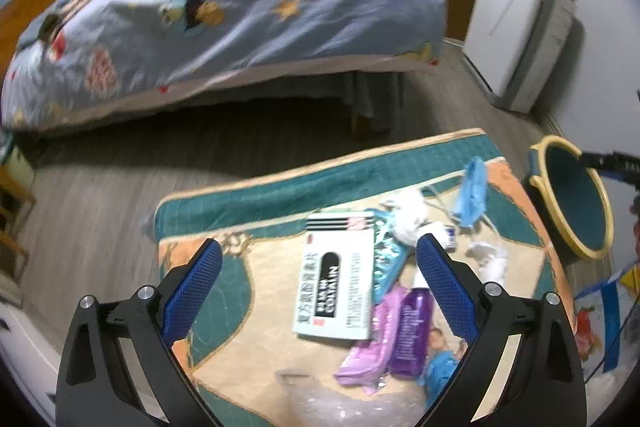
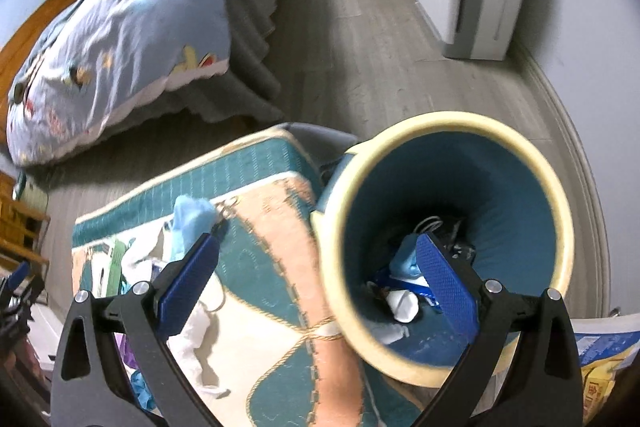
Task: Collect trash
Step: 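Move both tools back over the cushion toward the medicine box and mask, then grasp the COLTALIN box with the left tool while the right grasps a blue mask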
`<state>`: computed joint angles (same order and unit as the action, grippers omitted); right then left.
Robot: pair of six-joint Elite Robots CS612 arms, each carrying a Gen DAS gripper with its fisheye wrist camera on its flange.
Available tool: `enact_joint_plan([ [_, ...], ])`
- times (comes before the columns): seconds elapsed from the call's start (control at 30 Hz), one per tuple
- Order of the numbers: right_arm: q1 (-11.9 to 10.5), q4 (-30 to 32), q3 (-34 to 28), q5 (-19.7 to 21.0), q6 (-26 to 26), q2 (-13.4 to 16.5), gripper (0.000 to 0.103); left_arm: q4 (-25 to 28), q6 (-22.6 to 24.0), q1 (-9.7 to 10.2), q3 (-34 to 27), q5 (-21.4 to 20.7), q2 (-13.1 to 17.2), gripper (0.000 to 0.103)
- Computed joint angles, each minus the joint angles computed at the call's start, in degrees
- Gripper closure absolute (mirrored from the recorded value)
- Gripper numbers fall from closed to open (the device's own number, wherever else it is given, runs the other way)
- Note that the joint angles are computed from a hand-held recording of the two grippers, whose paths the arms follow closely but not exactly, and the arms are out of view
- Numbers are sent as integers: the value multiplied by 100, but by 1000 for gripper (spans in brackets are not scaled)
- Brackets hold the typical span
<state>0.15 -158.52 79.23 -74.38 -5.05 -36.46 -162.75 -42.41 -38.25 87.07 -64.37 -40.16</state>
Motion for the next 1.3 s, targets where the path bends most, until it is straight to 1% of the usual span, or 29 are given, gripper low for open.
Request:
enact_joint_plan([
  [0.1,90,118,-35,28,-137,21,6,157,-53,51,15,1,30,7],
  [0.17,131,135,-40,23,-190,34,6,364,-87,97,-17,-54,74,7],
  [0.23,175,215,-70,52,-150,59,6,435,-173,149,-38,-242,111,7],
  [0.3,198,337,-125,121,-54,93,6,389,-206,184,-59,-433,157,7],
  [0.43,295,500,-252,183,79,177,6,387,43,189,-248,-621,295,7],
  [0.5,354,562,-320,148,32,219,6,359,211,183,-348,-693,358,7],
  [0.57,414,603,-383,67,-38,259,6,341,412,190,-461,-859,440,7],
  [0.7,491,665,-508,-42,-128,345,6,600,591,213,-709,-1092,600,7],
  [0.83,553,826,-690,-60,-134,469,6,641,454,282,-911,-1482,745,7],
  [0.97,657,977,-885,-189,-301,602,6,783,333,335,-1095,-1736,866,7],
  [1.13,714,1104,-1060,-228,-310,723,6,1039,245,388,-1301,-1967,999,7],
  [1.2,724,1122,-1120,-221,-274,766,6,1147,224,392,-1362,-1992,1035,7],
  [1.23,726,1138,-1142,-215,-262,782,6,1264,203,399,-1423,-2035,1066,7],
  [1.3,738,1193,-1208,-195,-207,824,7,1348,187,425,-1495,-2138,1114,8],
])
